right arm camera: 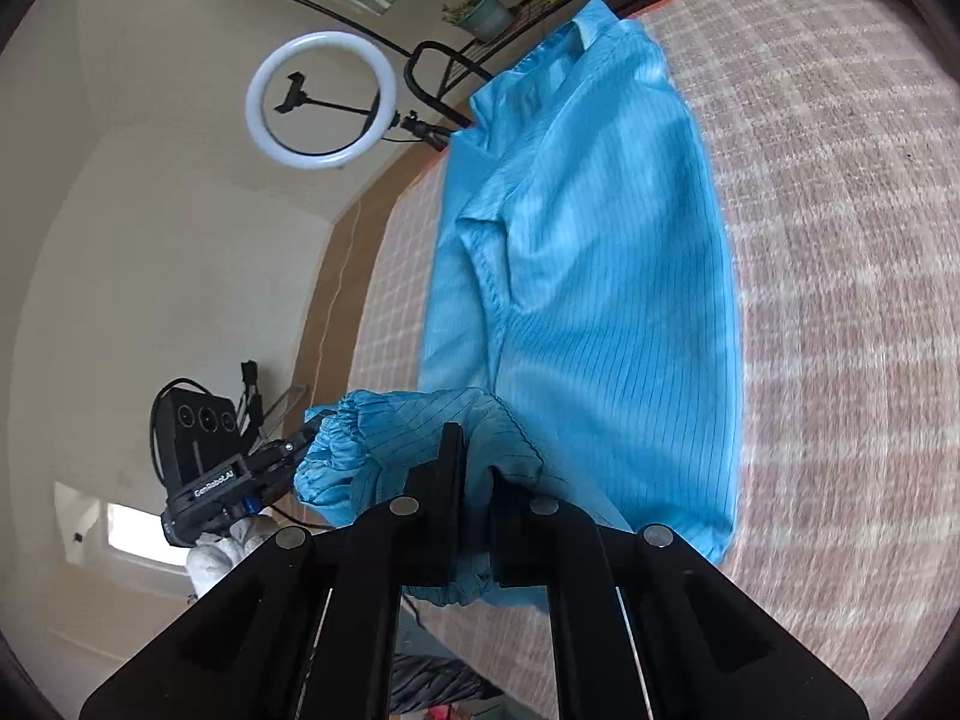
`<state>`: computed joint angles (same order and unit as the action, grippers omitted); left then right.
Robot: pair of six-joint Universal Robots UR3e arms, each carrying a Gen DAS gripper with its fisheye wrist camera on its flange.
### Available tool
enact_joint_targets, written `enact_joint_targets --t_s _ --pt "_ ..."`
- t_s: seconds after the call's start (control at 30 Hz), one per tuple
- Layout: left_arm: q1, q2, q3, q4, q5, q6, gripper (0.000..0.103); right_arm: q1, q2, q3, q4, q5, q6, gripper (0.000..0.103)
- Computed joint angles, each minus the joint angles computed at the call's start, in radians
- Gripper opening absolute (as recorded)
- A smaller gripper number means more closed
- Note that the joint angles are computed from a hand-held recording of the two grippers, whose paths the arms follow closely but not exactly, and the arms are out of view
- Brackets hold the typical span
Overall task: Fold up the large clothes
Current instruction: 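Lower the folded hem onto the coat and open both tools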
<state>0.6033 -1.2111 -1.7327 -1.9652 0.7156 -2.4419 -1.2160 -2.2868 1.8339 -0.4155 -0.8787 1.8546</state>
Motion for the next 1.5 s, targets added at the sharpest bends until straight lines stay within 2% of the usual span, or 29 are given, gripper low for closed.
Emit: enact_joint_targets --t_s 0.07,0.13,0.23,0.27,0.37,0.43,0.47,0.5,0.53,0.6,0.7,0.83,0.9,1.0,1.07,1.1,1.13,1.17,1.2,1.23,1.33,1.43,1.5 --pt "-0.073 -0.069 -0.029 0.212 0.011 -0.130 0.005 0.161 0.063 0.065 -0.275 0.079 0.227 0.005" --pt "-0.127 -0.145 -0.037 0.362 0.027 -0.222 0.005 0.238 0.110 0.106 -0.459 0.109 0.357 0.005" --pt "-0.183 -0.235 -0.042 0.528 0.052 -0.316 0.005 0.290 0.209 0.156 -0.642 0.132 0.481 0.005" --pt "-0.198 -0.259 -0.039 0.567 0.060 -0.340 0.005 0.290 0.234 0.154 -0.653 0.133 0.489 0.005" --pt "-0.217 -0.293 -0.032 0.624 0.073 -0.360 0.005 0.334 0.310 0.161 -0.754 0.144 0.543 0.010" --pt "-0.232 -0.314 0.006 0.633 0.094 -0.353 0.016 0.364 0.348 0.145 -0.808 0.139 0.581 0.013" --pt "-0.223 -0.318 0.022 0.627 0.077 -0.346 0.027 0.369 0.373 0.125 -0.805 0.141 0.581 0.019" --pt "-0.209 -0.312 0.024 0.618 0.056 -0.342 0.045 0.364 0.391 0.106 -0.784 0.150 0.568 0.035" --pt "-0.194 -0.305 0.025 0.618 0.036 -0.346 0.052 0.356 0.399 0.094 -0.771 0.161 0.559 0.054" --pt "-0.171 -0.285 0.027 0.624 0.013 -0.331 0.055 0.318 0.400 0.067 -0.701 0.199 0.501 0.065" --pt "-0.153 -0.238 0.023 0.628 0.032 -0.257 0.055 0.278 0.415 -0.002 -0.561 0.220 0.394 0.065" --pt "-0.150 -0.179 -0.048 0.658 0.124 -0.137 0.055 0.201 0.280 -0.049 -0.490 0.121 0.251 0.065" --pt "-0.165 -0.174 -0.099 0.692 0.190 -0.093 0.055 0.180 0.198 -0.022 -0.530 0.060 0.228 0.065" --pt "-0.214 -0.213 -0.152 0.778 0.282 -0.105 0.055 0.182 0.133 0.072 -0.666 -0.014 0.229 0.065" --pt "-0.241 -0.245 -0.163 0.822 0.323 -0.140 0.055 0.237 0.138 0.126 -0.788 -0.042 0.293 0.062" --pt "-0.252 -0.257 -0.169 0.833 0.333 -0.147 0.049 0.268 0.145 0.147 -0.836 -0.052 0.320 0.060" --pt "-0.259 -0.261 -0.174 0.838 0.335 -0.147 0.044 0.308 0.160 0.171 -0.903 -0.057 0.360 0.046" --pt "-0.266 -0.263 -0.180 0.847 0.339 -0.148 0.027 0.338 0.168 0.187 -0.942 -0.067 0.381 0.037" --pt "-0.268 -0.261 -0.190 0.863 0.340 -0.147 0.012 0.381 0.186 0.197 -0.985 -0.071 0.415 0.013" --pt "-0.263 -0.251 -0.202 0.870 0.332 -0.143 0.010 0.399 0.195 0.200 -0.996 -0.074 0.423 0.006" --pt "-0.220 -0.205 -0.234 0.868 0.305 -0.137 0.005 0.401 0.155 0.224 -1.015 -0.049 0.412 0.004" --pt "-0.215 -0.199 -0.265 0.936 0.353 -0.175 0.005 0.373 0.142 0.245 -1.036 -0.051 0.414 0.003" --pt "-0.225 -0.209 -0.281 0.977 0.377 -0.195 0.005 0.370 0.177 0.281 -1.097 -0.065 0.469 0.003"
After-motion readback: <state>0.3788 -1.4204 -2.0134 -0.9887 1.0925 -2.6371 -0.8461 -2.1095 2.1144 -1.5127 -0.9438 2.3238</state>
